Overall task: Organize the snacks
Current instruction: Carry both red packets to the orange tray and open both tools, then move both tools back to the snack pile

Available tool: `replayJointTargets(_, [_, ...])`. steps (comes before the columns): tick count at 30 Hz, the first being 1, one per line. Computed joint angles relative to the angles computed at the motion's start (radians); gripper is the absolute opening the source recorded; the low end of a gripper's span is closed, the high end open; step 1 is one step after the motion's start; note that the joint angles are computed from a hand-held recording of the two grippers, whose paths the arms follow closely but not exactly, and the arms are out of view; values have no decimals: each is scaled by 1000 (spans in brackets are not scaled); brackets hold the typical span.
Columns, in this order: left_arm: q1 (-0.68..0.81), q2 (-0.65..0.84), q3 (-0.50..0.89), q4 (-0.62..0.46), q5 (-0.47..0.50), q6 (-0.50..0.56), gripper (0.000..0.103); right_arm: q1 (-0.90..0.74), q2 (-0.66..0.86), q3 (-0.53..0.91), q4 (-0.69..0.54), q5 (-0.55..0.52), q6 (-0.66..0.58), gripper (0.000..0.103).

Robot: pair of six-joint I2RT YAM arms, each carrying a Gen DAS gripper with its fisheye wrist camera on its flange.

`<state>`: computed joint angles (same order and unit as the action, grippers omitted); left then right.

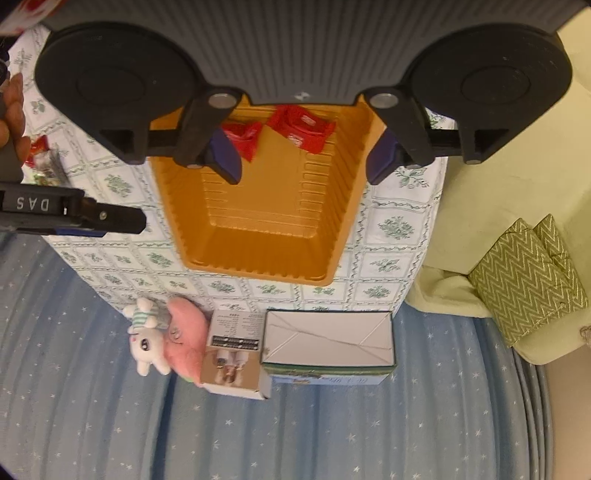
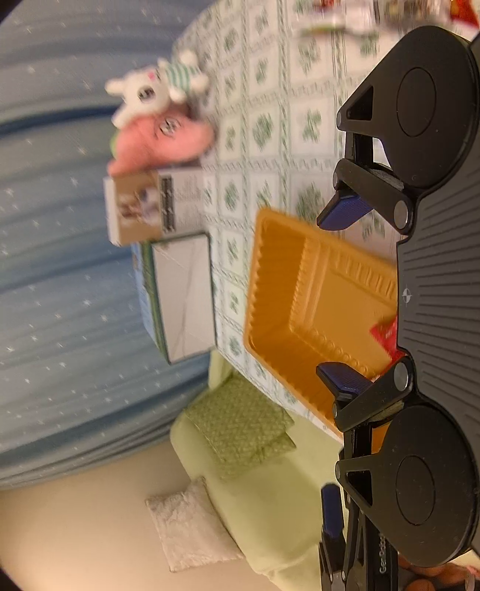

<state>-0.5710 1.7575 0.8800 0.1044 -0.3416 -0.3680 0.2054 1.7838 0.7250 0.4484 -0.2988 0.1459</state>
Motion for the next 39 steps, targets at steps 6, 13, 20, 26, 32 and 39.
replayJointTargets(6, [-103,-62,-5,-59,-68,-62,83,-50,-226,-143,-75,33,-27,88])
replayJointTargets(13, [-247,-107,8,-119,-133,-136,90,-163,-545,-318,-224,45,-59,95])
replayJointTargets(20, [-377,-85,67,-160,-182,-203,93,-387,-810,-423,-442,-45,-137,95])
replayJointTargets(26, [-463,-21,142,-185,-198,-254,95,-655,-932,-447,-615,-179,-275,95])
replayJointTargets(32, [-523,69,227,-194,-189,-289,95,-853,-904,-423,-694,-277,-390,95])
replayJointTargets(39, [-556,172,347,-227,-180,-298,95,-987,-805,-393,-691,-333,-461,95])
